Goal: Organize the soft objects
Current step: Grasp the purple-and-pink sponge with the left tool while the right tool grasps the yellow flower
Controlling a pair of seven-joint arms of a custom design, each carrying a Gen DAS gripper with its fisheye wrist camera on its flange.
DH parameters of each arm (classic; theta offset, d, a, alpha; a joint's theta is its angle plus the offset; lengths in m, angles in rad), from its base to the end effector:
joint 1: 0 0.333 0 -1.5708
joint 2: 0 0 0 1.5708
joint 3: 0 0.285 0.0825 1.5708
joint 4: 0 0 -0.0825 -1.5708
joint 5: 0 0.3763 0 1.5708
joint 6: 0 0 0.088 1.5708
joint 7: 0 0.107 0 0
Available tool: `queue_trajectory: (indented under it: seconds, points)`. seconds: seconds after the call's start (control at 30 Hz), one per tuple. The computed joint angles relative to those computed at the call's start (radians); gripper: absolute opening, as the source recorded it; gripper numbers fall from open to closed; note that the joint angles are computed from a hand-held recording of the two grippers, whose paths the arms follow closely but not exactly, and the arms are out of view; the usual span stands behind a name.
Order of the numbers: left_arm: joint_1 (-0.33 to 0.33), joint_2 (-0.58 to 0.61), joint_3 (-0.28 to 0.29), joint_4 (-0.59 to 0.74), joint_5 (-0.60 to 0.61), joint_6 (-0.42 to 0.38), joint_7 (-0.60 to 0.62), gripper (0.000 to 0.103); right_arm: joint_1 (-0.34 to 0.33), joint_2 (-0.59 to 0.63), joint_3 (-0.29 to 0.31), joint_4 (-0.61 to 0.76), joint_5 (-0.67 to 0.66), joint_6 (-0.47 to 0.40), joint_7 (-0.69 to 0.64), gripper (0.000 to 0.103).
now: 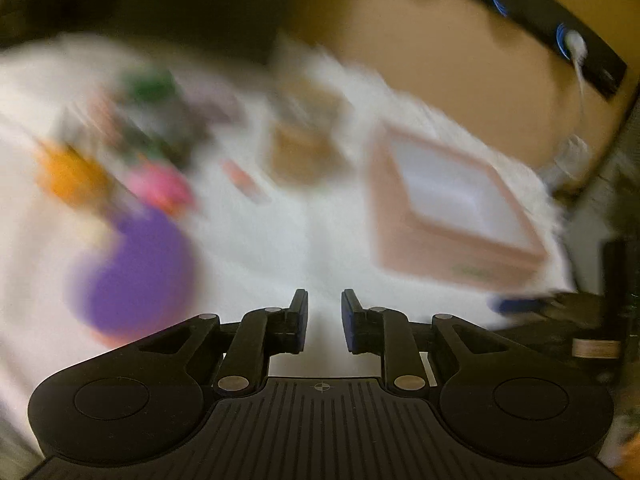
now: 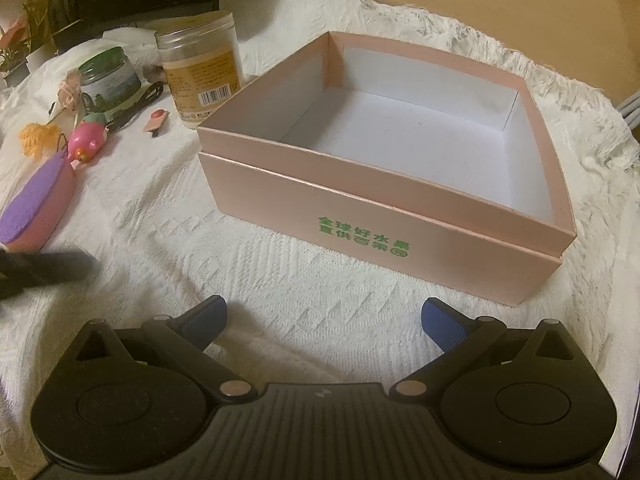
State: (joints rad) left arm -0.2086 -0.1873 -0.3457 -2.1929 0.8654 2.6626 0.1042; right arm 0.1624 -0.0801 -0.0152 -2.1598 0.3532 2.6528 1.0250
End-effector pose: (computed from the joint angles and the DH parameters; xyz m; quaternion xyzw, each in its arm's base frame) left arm 0.4410 -0.3075 0.4970 -0.7096 0.5575 -0.3444 0.2589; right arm 0.5547 0.0725 0.4687 -0.8014 0.5150 -0.1634 0.2568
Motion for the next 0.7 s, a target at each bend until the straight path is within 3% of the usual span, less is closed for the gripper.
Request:
queue_trajectory:
  seconds: [0.07, 0.2, 0.3, 0.37, 0.43, 0.5, 0.57, 0.7]
  points:
    - [0.017, -0.052, -0.023, -0.017, 0.077, -0.122, -0.032, 0.02, -0.005, 0.013, -0.001, 0.035, -0.022, -0.046, 0.019, 0.103]
    - [0.02, -0.055, 0.005, -0.019, 0.013, -0.233, 0.06, 0.02, -0.005, -0.023, 0.01, 0.021, -0.049, -0.044, 0.102, 0.103]
    - [0.007, -0.027, 0.06, -0.034, -0.1, -0.147, 0.189, 0.022, 0.034, -0.101, 0.0, -0.043, 0.05, 0.023, 0.017, 0.103]
    - [0.022, -0.012, 0.04, -0.033, -0.049, -0.11, 0.215, 0.024, 0.062, -0.126, -0.008, -0.051, 0.093, 0.035, -0.022, 0.103]
    - [0.016, 0.0, 0.043, -0.025, -0.068, -0.096, 0.266, 0.034, 0.086, -0.135, -0.014, -0.038, 0.127, 0.027, -0.046, 0.103]
    - [0.007, 0.015, 0.057, -0.016, -0.119, -0.063, 0.355, 0.057, 0.104, -0.134, -0.015, -0.019, 0.156, 0.021, -0.062, 0.103]
    - [0.003, 0.018, 0.06, -0.021, -0.146, -0.039, 0.422, 0.063, 0.117, -0.129, -0.016, -0.008, 0.183, 0.026, -0.079, 0.103]
    - [0.02, -0.015, 0.04, -0.047, -0.109, -0.058, 0.435, 0.061, 0.124, -0.115, -0.007, 0.008, 0.193, 0.036, -0.091, 0.103]
